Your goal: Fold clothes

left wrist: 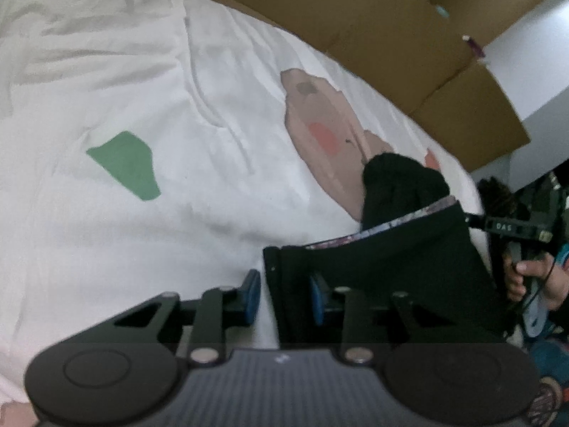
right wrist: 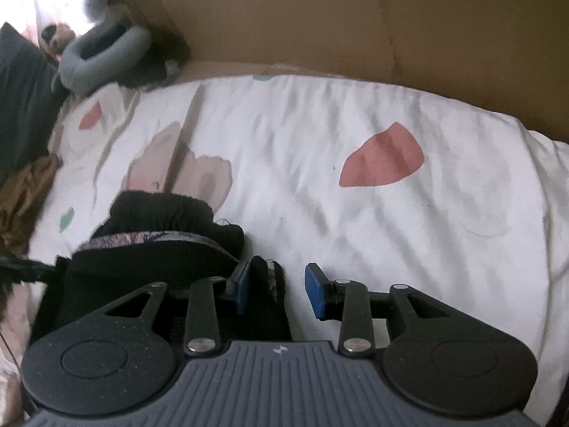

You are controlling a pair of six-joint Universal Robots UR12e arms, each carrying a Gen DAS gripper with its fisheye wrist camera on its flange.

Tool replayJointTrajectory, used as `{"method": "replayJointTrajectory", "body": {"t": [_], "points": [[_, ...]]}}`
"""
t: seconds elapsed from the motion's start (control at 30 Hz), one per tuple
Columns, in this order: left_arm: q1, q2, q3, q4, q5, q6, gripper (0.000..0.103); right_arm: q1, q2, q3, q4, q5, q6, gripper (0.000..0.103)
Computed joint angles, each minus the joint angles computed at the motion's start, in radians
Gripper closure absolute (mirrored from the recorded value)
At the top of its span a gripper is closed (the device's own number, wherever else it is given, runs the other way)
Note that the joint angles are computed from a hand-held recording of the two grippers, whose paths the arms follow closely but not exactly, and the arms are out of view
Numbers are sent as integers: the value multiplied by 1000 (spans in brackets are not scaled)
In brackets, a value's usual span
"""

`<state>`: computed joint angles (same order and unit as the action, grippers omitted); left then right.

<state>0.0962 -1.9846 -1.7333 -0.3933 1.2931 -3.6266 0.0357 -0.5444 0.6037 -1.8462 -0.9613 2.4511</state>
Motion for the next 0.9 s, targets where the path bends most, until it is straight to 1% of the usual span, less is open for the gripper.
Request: {"method": "replayJointTrajectory", "body": {"t": [0.1, 0.27, 0.3, 0.33, 0.37, 0.4, 0.5, 0.57, 0.6, 0.63, 0.7, 0.77, 0.9], "points": [[-13, 0, 15, -38, 37, 23, 72, 7, -12, 30, -35, -27, -34, 65], [-35, -8, 48, -95, 96, 66, 72, 11, -25, 56, -62, -44, -51, 66], [-38, -9, 51, -101, 105, 71, 73, 13, -30, 64, -70, -49, -60, 71], [-40, -10, 53, -104, 111, 72, 73, 14, -35, 71, -70, -49, -68, 78], [-42, -11, 55, -105, 116, 72, 74, 14, -38, 76, -67, -48, -76, 82], [-44, -11, 55, -105, 119, 71, 75, 16, -44, 87, -74, -52, -80, 84], [-46, -13, 56, -101, 120, 66, 79, 19, -54, 107, -98, -65, -86, 85], [-45, -16, 59, -99, 112, 67, 87, 18, -46, 87, -75, -65, -77, 88], [-45, -17, 59, -96, 106, 64, 93, 18, -44, 84, -71, -62, -78, 90], [-45, -16, 58, -91, 108, 55, 94, 17, -47, 91, -82, -59, -81, 93], [-50, -13, 56, -80, 124, 48, 95, 14, -61, 123, -137, -51, -54, 95], [-54, -8, 52, -66, 136, 48, 96, 9, -77, 153, -183, -35, -13, 96], [-55, 8, 46, -38, 148, 54, 96, -1, -103, 190, -238, -4, 10, 97]]}}
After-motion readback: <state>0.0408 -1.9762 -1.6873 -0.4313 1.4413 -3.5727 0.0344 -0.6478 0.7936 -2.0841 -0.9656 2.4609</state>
